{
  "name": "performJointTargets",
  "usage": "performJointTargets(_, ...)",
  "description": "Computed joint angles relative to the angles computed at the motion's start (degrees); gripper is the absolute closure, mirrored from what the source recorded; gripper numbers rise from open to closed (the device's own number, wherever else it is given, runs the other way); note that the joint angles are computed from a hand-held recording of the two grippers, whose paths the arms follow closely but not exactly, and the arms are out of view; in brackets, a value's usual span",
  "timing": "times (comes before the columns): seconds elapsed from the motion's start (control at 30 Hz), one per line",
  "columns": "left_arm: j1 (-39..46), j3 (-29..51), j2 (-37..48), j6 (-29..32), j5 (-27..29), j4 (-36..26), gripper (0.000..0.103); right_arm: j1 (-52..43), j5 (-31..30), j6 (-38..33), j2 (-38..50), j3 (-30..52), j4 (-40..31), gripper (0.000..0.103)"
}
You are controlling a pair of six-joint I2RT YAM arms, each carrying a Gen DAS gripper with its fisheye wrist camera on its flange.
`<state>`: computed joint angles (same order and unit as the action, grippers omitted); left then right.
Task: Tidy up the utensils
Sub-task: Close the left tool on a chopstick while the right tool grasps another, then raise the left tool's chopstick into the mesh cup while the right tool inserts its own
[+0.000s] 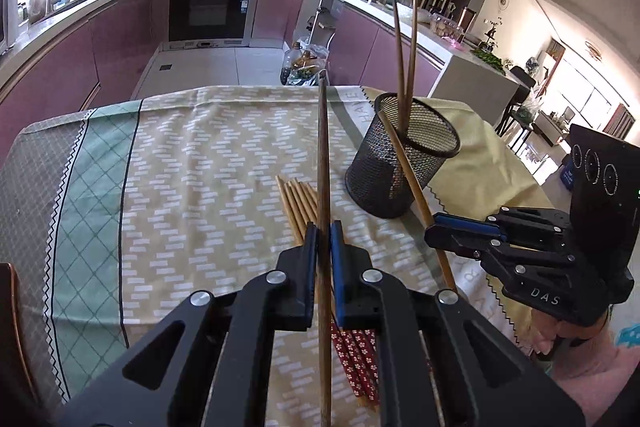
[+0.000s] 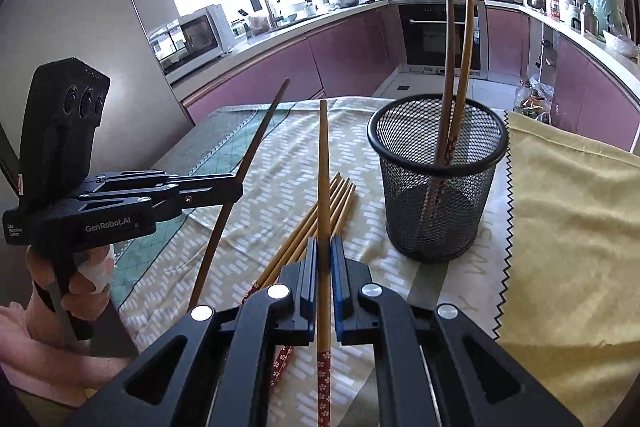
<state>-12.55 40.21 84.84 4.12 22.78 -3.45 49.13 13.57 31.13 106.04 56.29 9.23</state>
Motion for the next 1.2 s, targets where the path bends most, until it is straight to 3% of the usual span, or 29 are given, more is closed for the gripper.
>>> performJointTargets(0.47, 4.5, 2.4, -13.7, -0.8, 10.5, -6.2, 0.096, -1.7, 2.2, -2.2, -10.8, -7.0, 6.4, 0.097)
performJointTargets(0.97, -5.0, 14.7, -10.0, -8.4, 4.1, -2.2, 0.096, -6.3, 4.6, -9.9, -20.3, -5.5, 4.4, 0.097)
performJointTargets(1.2, -9.1, 20.7, -4.9, -8.1, -1.4, -2.2, 0.096, -9.4, 3.7, -11.7, -18.7, -1.7, 1.3, 0.097)
